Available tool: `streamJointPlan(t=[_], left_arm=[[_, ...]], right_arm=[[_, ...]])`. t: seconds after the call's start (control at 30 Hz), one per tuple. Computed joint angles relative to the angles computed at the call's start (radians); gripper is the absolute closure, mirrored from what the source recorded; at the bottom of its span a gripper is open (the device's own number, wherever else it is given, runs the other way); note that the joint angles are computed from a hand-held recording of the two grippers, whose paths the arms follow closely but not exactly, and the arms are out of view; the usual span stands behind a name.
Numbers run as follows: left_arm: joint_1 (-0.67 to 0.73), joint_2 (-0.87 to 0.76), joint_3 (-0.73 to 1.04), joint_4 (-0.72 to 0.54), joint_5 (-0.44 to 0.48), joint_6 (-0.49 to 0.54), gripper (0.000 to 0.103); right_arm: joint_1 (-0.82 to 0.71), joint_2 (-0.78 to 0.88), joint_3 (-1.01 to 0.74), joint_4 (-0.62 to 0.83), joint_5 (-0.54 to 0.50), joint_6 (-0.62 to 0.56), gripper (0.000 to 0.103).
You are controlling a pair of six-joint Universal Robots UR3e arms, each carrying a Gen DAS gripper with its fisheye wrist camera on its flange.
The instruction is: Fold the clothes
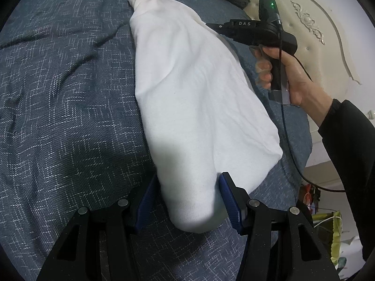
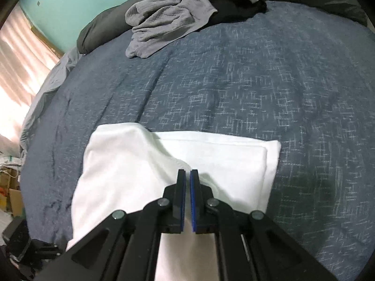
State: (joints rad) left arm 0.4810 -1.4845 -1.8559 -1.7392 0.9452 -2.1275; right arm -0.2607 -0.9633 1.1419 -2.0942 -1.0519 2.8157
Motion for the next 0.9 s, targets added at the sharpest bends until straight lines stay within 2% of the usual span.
streamJointPlan(t=[0.2, 0.3, 0.4, 0.47, 0.53, 0.6, 0.63, 0.67, 0.8, 0.83, 0.87, 0.9], left_arm=[[0.002, 0.018, -0.008, -0.007, 0.002, 0.002, 0.045], [-0.047, -0.026, -0.022, 0.087, -0.013, -0.056, 0.045], [-0.053, -0.030, -0.028, 0.099, -0.016, -0.063, 0.045], [-0.055, -0.036, -0.036, 0.113, -0.017, -0.066, 0.045], [-0.070, -0.061, -0.037, 0.151, -0.022, -0.084, 0.045], [-0.072, -0.067, -0.039, 0.160, -0.022, -0.085, 0.045], [-0.075, -0.084, -0.032, 0.172, -0.023, -0.085, 0.045], [-0.077, -0.079, -0.032, 0.168, -0.023, -0.087, 0.045], [-0.081, -0.075, -0.038, 0.177, -0.021, -0.094, 0.045], [-0.082, -0.075, -0.037, 0.178, -0.020, -0.095, 0.045], [-0.083, -0.074, -0.037, 0.179, -0.019, -0.096, 0.045], [-0.084, -0.074, -0.038, 0.181, -0.019, -0.097, 0.045]], right_arm=[[-0.007, -0.019, 0.057, -0.119, -0.027, 0.047, 0.103], [-0.012, -0.002, 0.030, -0.130, -0.048, 0.075, 0.103], [-0.020, -0.008, 0.034, -0.135, -0.046, 0.074, 0.103], [-0.040, -0.021, 0.052, -0.134, -0.013, 0.088, 0.103], [-0.076, -0.025, 0.059, -0.097, 0.070, 0.109, 0.102], [-0.092, -0.017, 0.040, -0.026, 0.111, 0.109, 0.091], [-0.094, -0.023, 0.045, -0.007, 0.116, 0.098, 0.073], [-0.097, -0.029, 0.048, 0.018, 0.123, 0.081, 0.067], [-0.103, -0.046, 0.067, 0.062, 0.133, 0.039, 0.068], [-0.099, -0.044, 0.067, 0.061, 0.127, 0.038, 0.076], [-0.095, -0.042, 0.067, 0.060, 0.121, 0.038, 0.090], [-0.090, -0.042, 0.071, 0.048, 0.111, 0.041, 0.093]])
